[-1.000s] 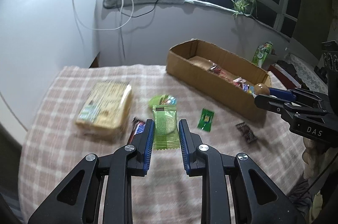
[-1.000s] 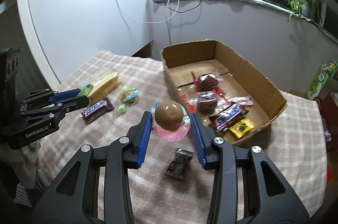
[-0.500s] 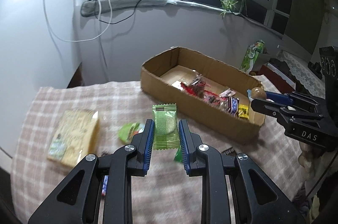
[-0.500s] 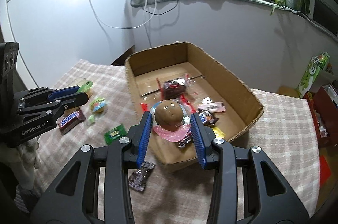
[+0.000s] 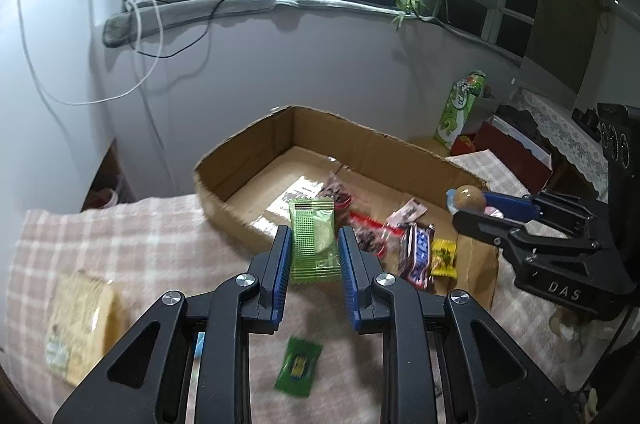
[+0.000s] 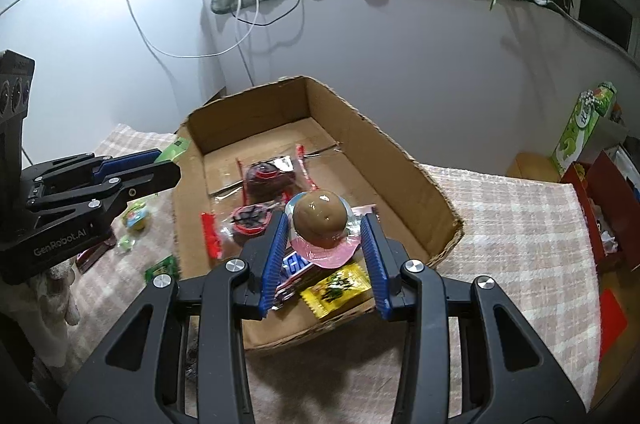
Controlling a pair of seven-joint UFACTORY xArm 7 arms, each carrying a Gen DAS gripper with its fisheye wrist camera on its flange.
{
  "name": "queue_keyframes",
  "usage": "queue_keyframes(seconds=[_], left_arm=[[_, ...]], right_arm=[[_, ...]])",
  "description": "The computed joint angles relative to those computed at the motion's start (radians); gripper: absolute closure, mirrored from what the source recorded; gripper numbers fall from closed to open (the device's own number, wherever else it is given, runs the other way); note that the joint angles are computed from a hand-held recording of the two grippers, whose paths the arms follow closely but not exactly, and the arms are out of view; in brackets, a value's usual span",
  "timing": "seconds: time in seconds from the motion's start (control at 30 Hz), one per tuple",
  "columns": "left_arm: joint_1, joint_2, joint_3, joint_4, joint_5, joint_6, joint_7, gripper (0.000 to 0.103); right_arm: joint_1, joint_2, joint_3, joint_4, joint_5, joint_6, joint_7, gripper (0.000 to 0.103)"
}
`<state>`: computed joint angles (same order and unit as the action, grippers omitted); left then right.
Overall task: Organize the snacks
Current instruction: 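Carry the chocolate ball and green packet into the box and open both tools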
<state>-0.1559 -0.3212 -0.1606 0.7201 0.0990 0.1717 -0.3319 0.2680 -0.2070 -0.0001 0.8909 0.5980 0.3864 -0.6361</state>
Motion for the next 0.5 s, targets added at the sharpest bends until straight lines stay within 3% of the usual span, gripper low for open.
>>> queue_keyframes(seconds=[0.5], left_arm=[[-0.007,0.112,-0.015,0.080,0.054,-0.010,-0.040,0.081]], right_arm=[[-0.033,0.057,0.009,0.033,0.042,0.012,-0.042,0.061]])
